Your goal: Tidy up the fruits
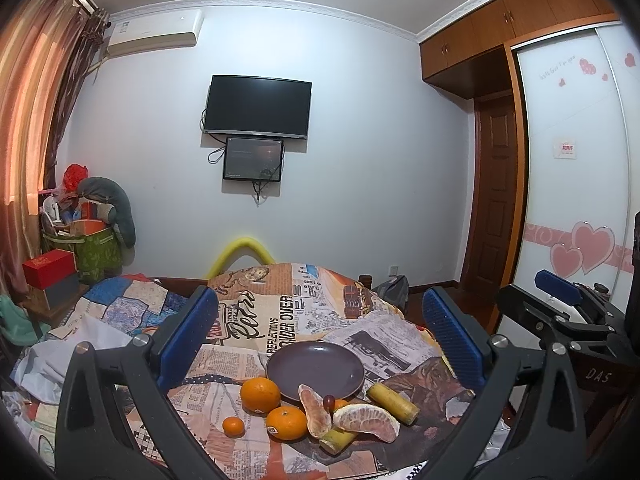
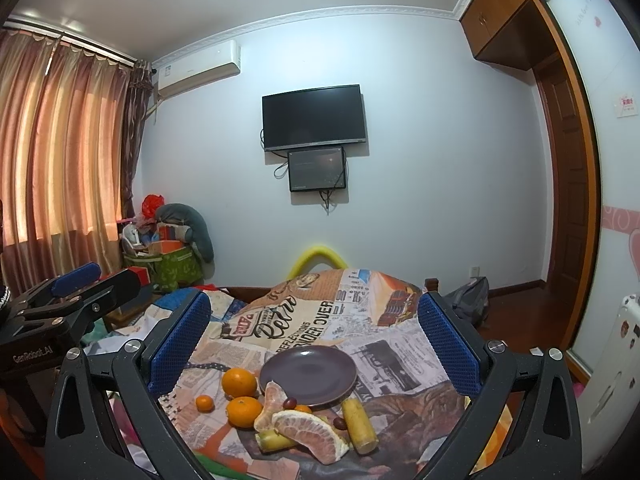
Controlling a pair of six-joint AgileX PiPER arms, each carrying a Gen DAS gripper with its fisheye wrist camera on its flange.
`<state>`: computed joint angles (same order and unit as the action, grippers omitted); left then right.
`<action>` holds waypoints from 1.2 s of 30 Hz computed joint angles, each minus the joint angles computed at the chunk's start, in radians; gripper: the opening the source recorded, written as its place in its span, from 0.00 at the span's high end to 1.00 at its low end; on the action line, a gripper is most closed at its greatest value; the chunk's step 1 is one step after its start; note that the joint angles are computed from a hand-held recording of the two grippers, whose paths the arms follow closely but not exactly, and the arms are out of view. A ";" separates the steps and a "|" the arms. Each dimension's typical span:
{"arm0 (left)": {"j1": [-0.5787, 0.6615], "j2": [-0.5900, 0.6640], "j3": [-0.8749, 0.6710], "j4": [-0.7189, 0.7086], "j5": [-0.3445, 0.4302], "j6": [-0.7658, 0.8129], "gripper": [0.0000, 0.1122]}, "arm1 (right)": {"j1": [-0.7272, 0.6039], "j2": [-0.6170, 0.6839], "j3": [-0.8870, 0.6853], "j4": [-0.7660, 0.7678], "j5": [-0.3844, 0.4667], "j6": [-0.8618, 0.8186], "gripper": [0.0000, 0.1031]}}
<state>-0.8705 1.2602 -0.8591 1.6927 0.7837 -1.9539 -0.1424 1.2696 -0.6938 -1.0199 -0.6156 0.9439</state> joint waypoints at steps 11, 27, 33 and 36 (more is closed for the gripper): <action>-0.007 0.007 0.006 0.013 0.009 -0.006 0.08 | 0.000 -0.003 0.001 -0.005 0.000 0.006 0.00; -0.007 0.009 0.005 0.018 0.011 -0.011 0.08 | 0.004 -0.007 -0.002 -0.007 0.004 0.012 0.00; -0.004 0.007 0.008 0.019 0.007 -0.008 0.08 | 0.006 -0.010 -0.002 -0.007 0.008 0.013 0.00; -0.002 0.005 0.010 0.016 0.002 -0.007 0.08 | 0.006 -0.012 -0.005 -0.010 0.011 0.016 0.00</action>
